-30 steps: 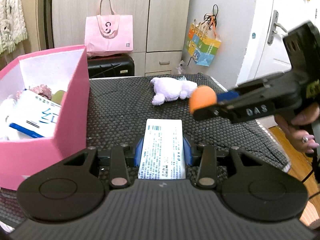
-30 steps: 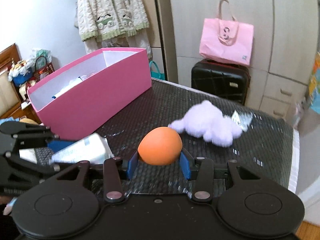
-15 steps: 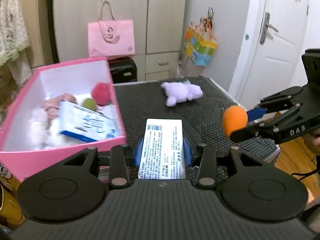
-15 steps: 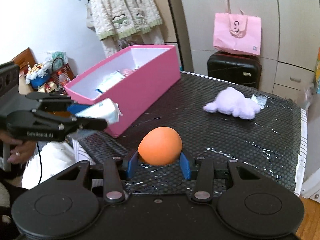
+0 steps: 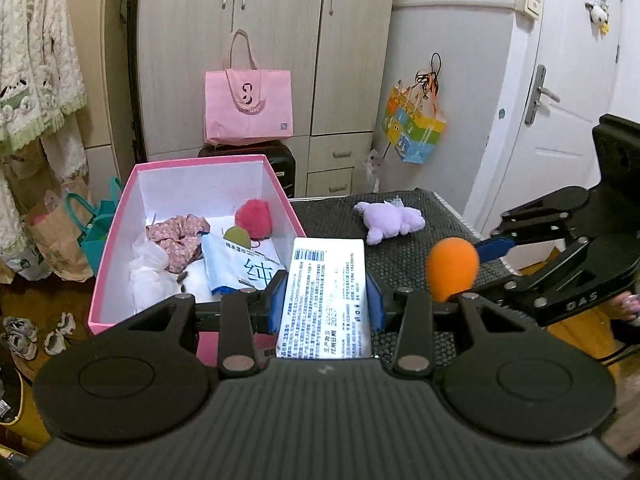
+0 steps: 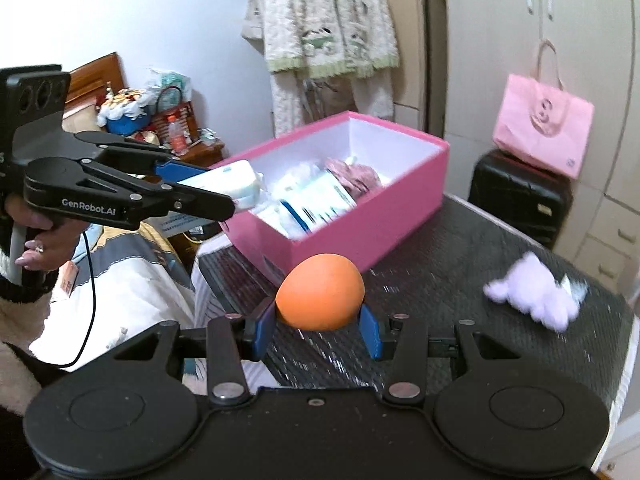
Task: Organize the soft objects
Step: 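Carry the wipes packet and orange sponge with both grippers over the pink box, then open both grippers to drop the packet and sponge into the box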
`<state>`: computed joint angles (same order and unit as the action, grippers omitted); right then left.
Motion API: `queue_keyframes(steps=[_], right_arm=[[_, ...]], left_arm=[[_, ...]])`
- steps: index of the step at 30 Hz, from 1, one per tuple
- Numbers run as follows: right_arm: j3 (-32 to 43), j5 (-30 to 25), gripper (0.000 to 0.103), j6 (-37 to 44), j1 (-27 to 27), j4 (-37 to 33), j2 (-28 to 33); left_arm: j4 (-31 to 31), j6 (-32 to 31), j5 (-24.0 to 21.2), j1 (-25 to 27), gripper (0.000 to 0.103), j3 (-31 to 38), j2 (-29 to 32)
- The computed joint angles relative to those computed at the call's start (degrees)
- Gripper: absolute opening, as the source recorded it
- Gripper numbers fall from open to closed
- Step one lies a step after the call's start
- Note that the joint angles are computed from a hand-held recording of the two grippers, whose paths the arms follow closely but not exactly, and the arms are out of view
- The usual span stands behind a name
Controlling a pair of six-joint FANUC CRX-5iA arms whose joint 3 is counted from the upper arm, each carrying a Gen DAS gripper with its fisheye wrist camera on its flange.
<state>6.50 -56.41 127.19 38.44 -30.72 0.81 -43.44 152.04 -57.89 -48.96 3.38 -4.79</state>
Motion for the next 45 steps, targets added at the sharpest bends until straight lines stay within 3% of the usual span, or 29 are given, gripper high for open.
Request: queue_keyframes(steps=[6, 9, 14, 20, 25, 30, 33, 36, 38, 40, 45], right_arm=[[5.6, -2.0, 0.050, 2.3, -0.2, -4.2, 3.7], [8.5, -2.5, 0.050, 1.2, 0.2, -4.1, 5.9], [13.8, -1.8, 0.051, -0.6, 1.3, -3.3, 10.6], [22.6, 0.3, 0.051, -5.1, 4.3, 3.2, 20.1], [33.7, -1.1, 0.051, -9.2, 6.7, 10.6, 30.6], [40.2, -1.6, 0.051, -10.5, 8.7, 17.2, 37.4], [44.1, -3.6, 0.053, -10.0, 9.2, 19.2, 40.6], [42.7, -1.3, 0.059, -9.6, 9.4, 20.4, 40.4], [41.6, -0.4, 0.068, -9.2, 8.9, 19.0, 39.5], [40.9, -0.8, 0.069, -7.0, 7.9, 15.9, 38.4], [36.5, 2.7, 0.069, -5.6, 7.1, 13.5, 34.6]], left_arm=[[6.4, -3.8, 9.3, 5.3, 0.039, -3.9, -4.0], [5.7, -5.2, 9.9, 6.0, 0.039, -3.7, -4.1], [9.0, -9.5, 11.8, 11.5, 0.039, -4.2, -4.2], [7.4, -4.2, 12.6, 18.1, 0.039, -3.1, -0.7], [22.0, -12.3, 17.2, 29.4, 0.039, -4.1, 3.4], [32.6, -18.3, 16.2, 35.1, 0.039, -2.7, 8.5], [32.5, -17.7, 14.8, 35.5, 0.040, -1.5, 10.3], [30.1, -14.4, 14.6, 34.9, 0.050, -1.7, 10.4], [29.5, -14.5, 14.8, 34.4, 0.058, -2.3, 9.7], [29.2, -16.7, 14.7, 33.9, 0.058, -2.3, 9.1], [19.2, -13.1, 9.1, 29.2, 0.058, 1.4, 8.0]])
